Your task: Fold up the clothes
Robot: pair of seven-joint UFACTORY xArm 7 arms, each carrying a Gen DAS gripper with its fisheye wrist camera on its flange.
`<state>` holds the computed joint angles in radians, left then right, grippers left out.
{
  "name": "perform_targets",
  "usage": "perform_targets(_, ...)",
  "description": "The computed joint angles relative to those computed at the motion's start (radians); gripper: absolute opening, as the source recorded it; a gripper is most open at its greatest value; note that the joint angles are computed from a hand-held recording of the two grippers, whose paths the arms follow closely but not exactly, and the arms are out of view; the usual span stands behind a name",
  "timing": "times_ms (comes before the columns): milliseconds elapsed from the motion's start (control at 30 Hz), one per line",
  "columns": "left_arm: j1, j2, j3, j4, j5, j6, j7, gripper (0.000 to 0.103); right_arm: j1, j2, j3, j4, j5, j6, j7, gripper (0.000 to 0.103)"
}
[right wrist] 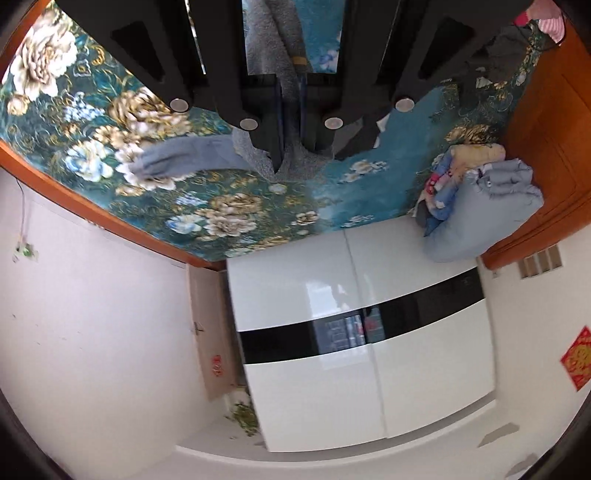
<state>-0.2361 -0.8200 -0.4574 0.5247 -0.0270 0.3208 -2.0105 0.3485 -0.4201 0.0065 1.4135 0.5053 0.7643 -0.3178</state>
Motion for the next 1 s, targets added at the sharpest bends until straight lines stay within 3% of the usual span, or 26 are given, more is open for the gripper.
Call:
perform_targets(133,0.06,0.117,-0.007,-0.012,-0.01,-0.158,-0.033,0.063,-0.047,-0.023,-0.04,-0.057,-0.04,0.037,-0.02,0.007)
perform_targets(367,0.156,0.253,0.015,0.043,0.028,-0.192,-0.016,0.063,-0.161,0.067,-0.046,-0.16,-0.142,0.15,0.026,0.007)
perform_targets(567,0.244,0.314,0.003,0.073,0.063,-0.234,-0.024,0.063,-0.202,0.11,-0.034,-0.242,-0.139,0.202,0.054,0.007)
perform_targets(767,0.372,0.36,-0.11,0.04,0.037,-0.392,-0.116,0.06,-0.218,0.126,-0.031,-0.261,-0.122,0.234,0.054,0.007)
perform_targets(833,0.37,0.388,-0.116,0.051,0.019,-0.399,-0.105,0.047,-0.224,0.132,-0.034,-0.256,-0.119,0.241,0.051,0.007)
perform_targets(867,0.384,0.387,-0.13,0.057,0.015,-0.389,-0.103,0.028,-0.228,0.135,-0.035,-0.254,-0.118,0.244,0.048,0.007)
perform_targets(900,0.393,0.384,-0.138,0.069,0.019,-0.364,-0.095,0.019,-0.231,0.138,-0.035,-0.251,-0.117,0.247,0.047,0.007)
perform_targets(967,0.366,0.384,-0.101,0.118,0.05,-0.264,-0.047,0.005,-0.236,0.142,-0.035,-0.247,-0.116,0.251,0.044,0.007)
perform_targets(1000,0.346,0.388,-0.076,0.146,0.07,-0.214,-0.023,0.005,-0.238,0.144,-0.036,-0.244,-0.115,0.252,0.043,0.007)
